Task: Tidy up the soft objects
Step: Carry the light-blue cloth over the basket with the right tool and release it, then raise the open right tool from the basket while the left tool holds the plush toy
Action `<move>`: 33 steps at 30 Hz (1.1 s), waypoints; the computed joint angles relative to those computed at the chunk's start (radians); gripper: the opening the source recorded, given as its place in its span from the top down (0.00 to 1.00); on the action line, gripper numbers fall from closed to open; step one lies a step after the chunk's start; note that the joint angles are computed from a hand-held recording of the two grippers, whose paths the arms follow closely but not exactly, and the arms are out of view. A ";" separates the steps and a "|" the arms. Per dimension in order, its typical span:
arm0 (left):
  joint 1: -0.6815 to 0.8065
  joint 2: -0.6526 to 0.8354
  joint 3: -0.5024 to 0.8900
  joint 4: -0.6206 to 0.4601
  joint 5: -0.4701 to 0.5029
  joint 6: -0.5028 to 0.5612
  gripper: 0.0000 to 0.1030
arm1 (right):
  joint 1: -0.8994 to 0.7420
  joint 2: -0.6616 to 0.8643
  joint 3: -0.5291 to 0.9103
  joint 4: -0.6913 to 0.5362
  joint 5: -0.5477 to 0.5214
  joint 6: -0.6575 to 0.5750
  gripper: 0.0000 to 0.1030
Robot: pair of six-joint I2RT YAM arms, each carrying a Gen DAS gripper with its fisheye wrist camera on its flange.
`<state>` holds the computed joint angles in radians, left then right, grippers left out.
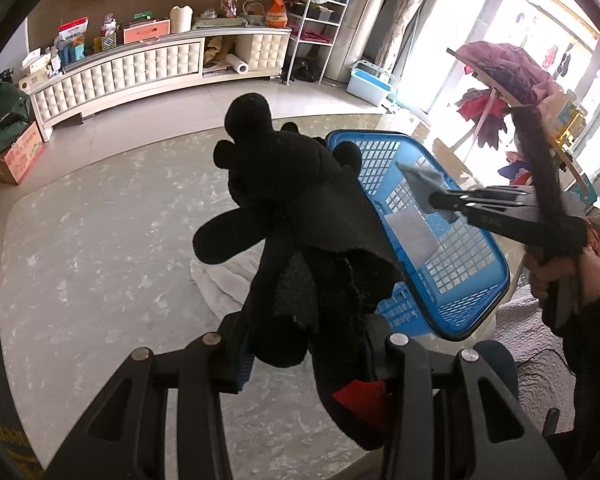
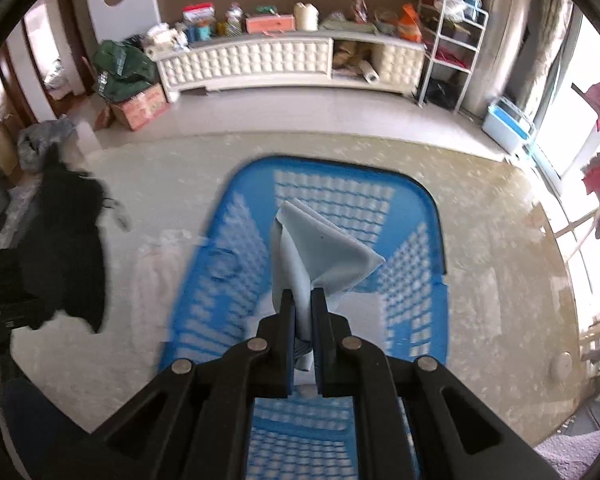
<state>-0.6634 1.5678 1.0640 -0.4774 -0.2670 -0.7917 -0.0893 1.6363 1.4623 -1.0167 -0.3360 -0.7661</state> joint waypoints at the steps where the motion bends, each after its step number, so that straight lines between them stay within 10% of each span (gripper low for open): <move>1: -0.001 0.001 0.001 0.001 0.000 -0.002 0.63 | 0.005 0.025 0.007 0.006 0.021 0.002 0.93; 17: 0.035 0.004 -0.070 0.049 0.033 -0.037 0.63 | 0.152 0.204 0.062 -0.009 0.180 0.079 0.90; 22: 0.024 -0.014 -0.080 0.041 0.026 -0.049 0.63 | 0.179 0.181 0.020 0.008 0.189 0.095 0.34; 29: -0.017 -0.041 -0.053 0.000 -0.016 -0.071 0.63 | 0.136 0.125 0.002 0.001 0.177 0.073 0.00; 33: -0.051 -0.058 -0.028 -0.031 -0.043 -0.087 0.63 | 0.074 0.058 -0.023 -0.004 0.132 0.027 0.00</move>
